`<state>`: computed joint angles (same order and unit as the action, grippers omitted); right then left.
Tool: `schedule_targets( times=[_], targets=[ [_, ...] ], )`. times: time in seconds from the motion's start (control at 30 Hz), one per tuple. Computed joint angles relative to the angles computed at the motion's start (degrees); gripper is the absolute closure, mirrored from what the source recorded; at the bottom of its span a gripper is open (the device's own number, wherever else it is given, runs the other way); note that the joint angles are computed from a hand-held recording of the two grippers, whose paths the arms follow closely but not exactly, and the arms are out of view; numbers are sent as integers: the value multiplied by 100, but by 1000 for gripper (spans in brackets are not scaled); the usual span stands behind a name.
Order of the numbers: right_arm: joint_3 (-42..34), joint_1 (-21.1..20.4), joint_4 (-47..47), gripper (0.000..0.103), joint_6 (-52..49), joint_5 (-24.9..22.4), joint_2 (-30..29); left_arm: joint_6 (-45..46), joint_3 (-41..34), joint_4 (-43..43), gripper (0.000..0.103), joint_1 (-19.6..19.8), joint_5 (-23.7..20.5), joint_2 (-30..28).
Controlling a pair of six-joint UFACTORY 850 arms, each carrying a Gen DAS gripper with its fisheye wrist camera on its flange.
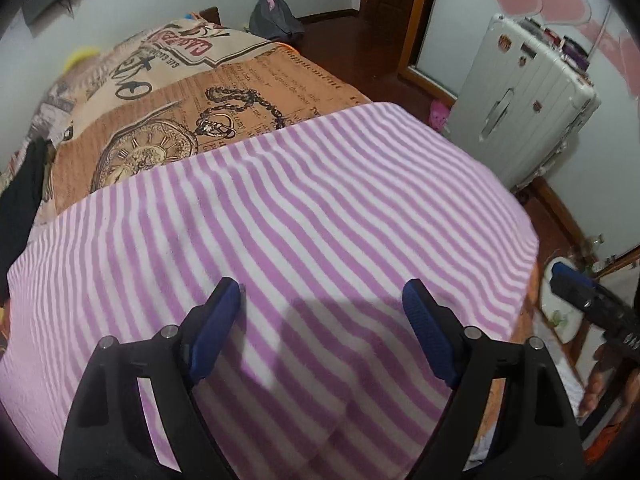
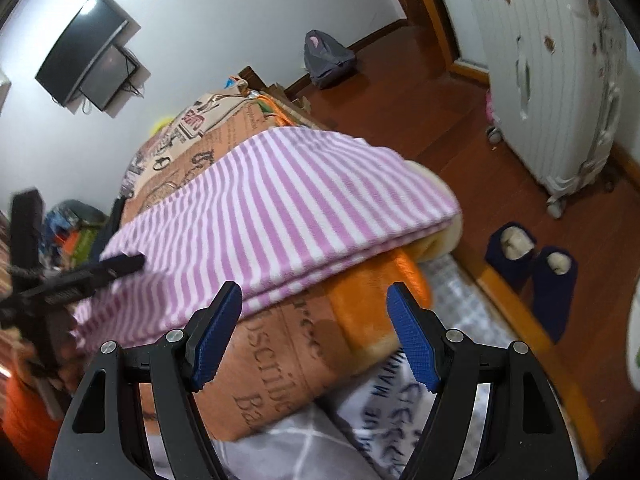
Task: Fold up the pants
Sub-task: 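Grasp the striped pants' corner with the right tool and lift it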
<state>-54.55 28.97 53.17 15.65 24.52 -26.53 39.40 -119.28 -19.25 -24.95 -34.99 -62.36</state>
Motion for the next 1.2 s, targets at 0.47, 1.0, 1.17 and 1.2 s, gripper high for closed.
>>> schedule_targets(
  times=[0.47,1.0,1.17,1.2],
  targets=[
    [-15,-421,-2196,31,2429,54,-329,158,230,188,15,-97,375,55],
    [-200,-548,-1477,80,2026,766,-503,377,273,-4,13,-95,473,39],
    [-227,-531,-1244,88,1670,870,-416,433,267,-102,13,-79,437,43],
    [-255,-505,-1080,88,1463,872,-396,436,260,-117,13,-76,418,42]
  ],
)
